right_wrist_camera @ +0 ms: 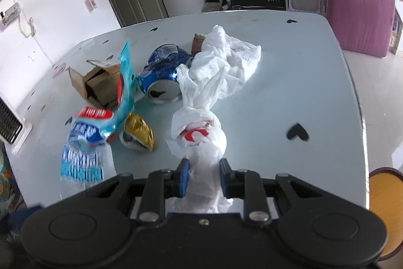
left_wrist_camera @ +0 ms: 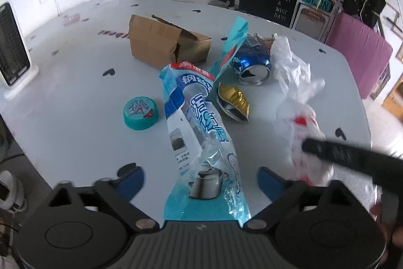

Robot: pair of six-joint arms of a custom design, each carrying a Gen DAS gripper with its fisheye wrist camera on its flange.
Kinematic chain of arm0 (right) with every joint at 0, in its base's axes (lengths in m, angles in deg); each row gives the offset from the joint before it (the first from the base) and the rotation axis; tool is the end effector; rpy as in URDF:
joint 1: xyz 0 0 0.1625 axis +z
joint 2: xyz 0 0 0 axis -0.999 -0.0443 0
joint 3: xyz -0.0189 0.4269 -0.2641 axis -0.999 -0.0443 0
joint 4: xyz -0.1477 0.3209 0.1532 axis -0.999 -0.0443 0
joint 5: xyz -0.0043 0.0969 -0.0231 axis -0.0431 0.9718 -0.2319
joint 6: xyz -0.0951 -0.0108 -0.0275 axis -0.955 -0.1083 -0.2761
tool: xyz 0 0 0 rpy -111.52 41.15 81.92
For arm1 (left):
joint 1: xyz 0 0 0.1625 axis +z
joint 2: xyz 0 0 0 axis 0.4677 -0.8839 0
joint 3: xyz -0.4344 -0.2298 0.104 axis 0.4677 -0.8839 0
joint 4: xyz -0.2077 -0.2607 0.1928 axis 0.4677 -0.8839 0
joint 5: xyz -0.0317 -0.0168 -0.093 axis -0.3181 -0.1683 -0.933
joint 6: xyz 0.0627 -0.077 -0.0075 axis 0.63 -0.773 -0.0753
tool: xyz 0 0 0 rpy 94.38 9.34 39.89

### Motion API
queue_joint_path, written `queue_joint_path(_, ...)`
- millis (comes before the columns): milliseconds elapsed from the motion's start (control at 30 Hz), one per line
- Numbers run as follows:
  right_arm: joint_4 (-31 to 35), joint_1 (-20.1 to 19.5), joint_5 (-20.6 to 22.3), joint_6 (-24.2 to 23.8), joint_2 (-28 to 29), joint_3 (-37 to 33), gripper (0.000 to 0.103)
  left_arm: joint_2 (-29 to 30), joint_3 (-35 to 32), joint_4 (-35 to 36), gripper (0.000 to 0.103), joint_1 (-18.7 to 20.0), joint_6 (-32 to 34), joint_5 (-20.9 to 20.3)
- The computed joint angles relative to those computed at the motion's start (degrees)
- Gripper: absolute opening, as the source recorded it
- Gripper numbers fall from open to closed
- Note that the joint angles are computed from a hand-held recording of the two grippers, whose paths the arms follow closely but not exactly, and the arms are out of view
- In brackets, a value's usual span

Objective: Collect trash
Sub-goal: 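Grasp the blue-and-white plastic bag with the left tool while the right grasps the white bag, then carry both held bags over the yellow wastebasket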

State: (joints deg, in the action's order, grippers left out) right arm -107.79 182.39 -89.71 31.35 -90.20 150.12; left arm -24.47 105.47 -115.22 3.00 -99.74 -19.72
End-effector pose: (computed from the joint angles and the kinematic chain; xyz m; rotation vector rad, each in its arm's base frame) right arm 0.1649 -0.6838 0.3620 0.6708 -2.5686 0.7238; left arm -0.4842 -0.5435 0.0893 -0.1810 2.1543 -0.9525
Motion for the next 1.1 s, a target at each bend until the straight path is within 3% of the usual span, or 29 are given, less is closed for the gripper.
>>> queue_joint_path(167, -0.77, -1.48, 1.18, -2.1, -3.17, 3.26, 0.023, -0.57, 3.19, -8.03, 0.051, 0.07, 1.05, -0.91)
queue_joint_path(333, -0.71, -2.36, 2.15, -4.47, -5.87, 5.95, 0.021, -0.38, 3.92, -9.22, 0.031, -0.49, 1.6, -0.53)
queue_joint_path(600, -1.96, -2.57, 3.8, -7.1, -9.06, 9.13, 0.019, -0.29, 4.84, -9.73, 0.023, -2.43, 3.97, 1.37)
queue_joint_path(1100, -6.79, -3.11, 6.63, -7.27, -14.25, 12.03, 0.019, -1.07, 5.11, -8.47, 0.022, -6.59, 3.21, 5.84)
